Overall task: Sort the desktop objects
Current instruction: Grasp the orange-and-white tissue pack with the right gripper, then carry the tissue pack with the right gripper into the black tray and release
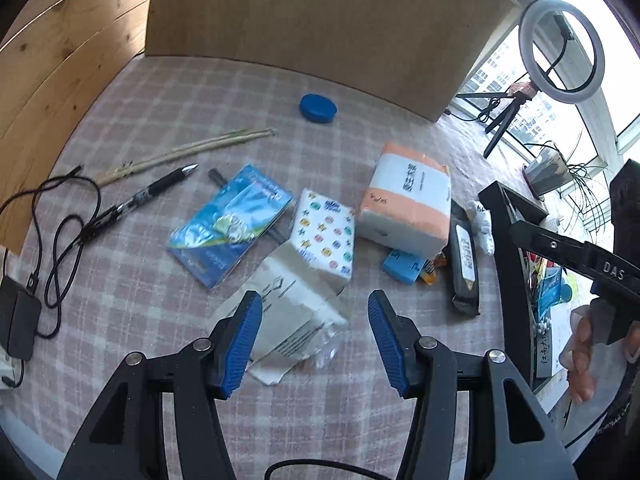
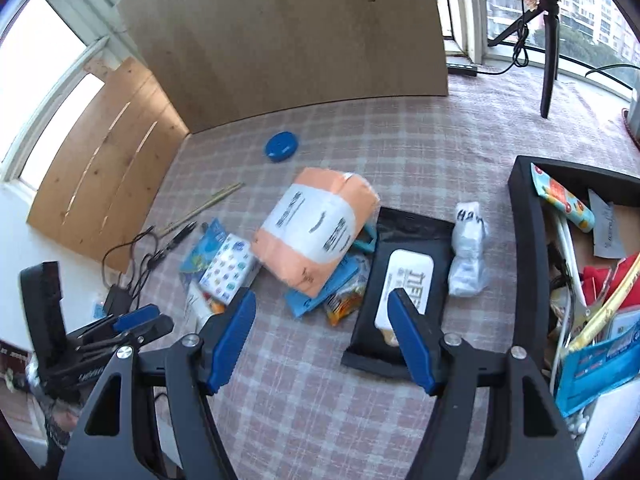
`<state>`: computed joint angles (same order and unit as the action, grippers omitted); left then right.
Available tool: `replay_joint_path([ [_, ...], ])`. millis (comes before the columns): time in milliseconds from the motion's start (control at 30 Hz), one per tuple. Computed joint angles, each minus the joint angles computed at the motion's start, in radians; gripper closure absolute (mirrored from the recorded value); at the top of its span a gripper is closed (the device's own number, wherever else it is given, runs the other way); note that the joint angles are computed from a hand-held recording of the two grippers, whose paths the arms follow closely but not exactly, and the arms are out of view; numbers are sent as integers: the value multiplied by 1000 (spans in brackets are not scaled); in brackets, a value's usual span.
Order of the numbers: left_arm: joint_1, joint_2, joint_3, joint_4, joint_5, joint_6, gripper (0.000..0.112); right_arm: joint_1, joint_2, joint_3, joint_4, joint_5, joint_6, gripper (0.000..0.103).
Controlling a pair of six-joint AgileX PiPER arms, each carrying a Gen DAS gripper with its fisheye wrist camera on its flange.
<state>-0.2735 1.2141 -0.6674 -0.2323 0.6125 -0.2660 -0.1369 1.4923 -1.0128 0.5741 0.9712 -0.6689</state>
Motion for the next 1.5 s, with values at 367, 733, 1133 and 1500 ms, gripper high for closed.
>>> replay_joint_path([
  [367, -38, 326, -235, -206, -59, 281, 61, 97, 152, -106, -17, -48, 131, 36],
  [733, 16, 528, -399, -398, 72, 536, 58, 130, 335, -235, -3, 26, 212, 39],
  [1133, -12, 553, -402, -462, -12, 558, 55, 215, 324, -210, -111, -139, 180, 39],
  [1500, -4, 540, -383, -538, -34, 599, 54, 198, 342, -260, -71, -64, 155, 51],
])
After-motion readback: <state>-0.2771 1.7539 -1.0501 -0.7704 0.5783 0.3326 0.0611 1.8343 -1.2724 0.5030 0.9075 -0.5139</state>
